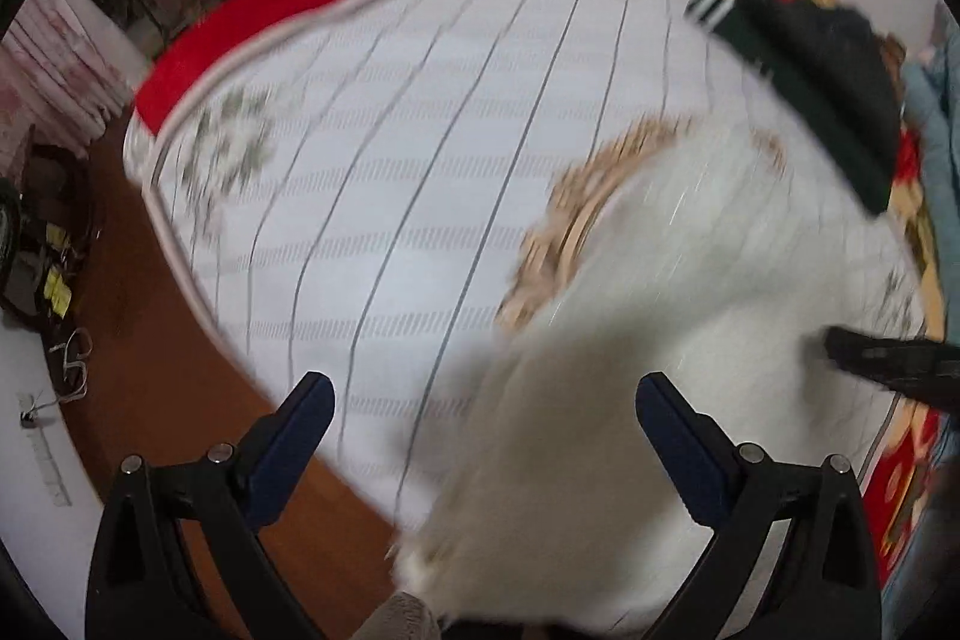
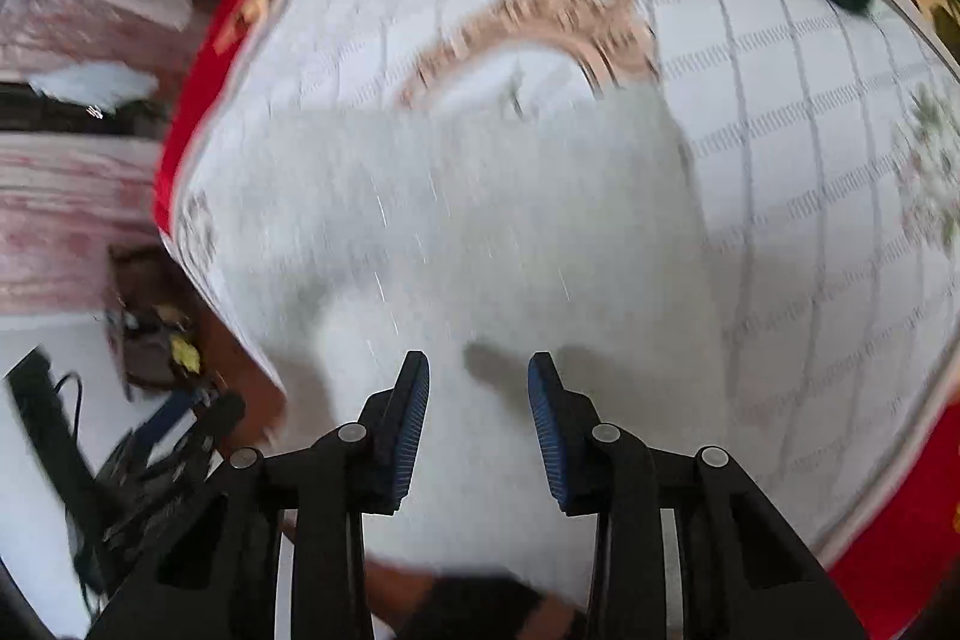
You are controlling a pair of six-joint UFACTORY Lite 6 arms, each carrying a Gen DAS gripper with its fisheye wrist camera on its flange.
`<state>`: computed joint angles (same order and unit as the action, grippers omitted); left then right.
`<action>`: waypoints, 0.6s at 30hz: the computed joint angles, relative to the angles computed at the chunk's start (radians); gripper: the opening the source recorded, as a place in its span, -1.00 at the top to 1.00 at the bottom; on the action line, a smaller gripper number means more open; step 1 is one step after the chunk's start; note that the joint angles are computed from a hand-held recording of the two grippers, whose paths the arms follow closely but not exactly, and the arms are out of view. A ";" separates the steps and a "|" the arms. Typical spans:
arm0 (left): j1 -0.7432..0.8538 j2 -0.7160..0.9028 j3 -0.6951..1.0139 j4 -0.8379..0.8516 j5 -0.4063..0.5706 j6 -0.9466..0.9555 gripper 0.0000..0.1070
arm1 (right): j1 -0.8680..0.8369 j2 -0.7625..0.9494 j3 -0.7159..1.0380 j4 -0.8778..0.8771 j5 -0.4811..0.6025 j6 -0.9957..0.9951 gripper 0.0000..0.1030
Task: Fold large clothes
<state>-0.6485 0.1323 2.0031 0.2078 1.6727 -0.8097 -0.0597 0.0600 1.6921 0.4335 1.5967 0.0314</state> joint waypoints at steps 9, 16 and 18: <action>0.146 0.037 -0.235 -0.118 -0.222 0.064 -0.93 | 0.039 0.283 0.234 0.102 0.001 0.039 0.22; -0.025 -0.241 -0.250 -0.100 0.023 -0.230 -0.93 | -0.344 -0.054 -0.152 0.101 0.076 -0.178 -0.33; -0.081 -0.341 -0.373 -0.147 0.019 -0.329 -0.93 | -0.389 -0.094 -0.302 0.090 0.042 -0.271 -0.39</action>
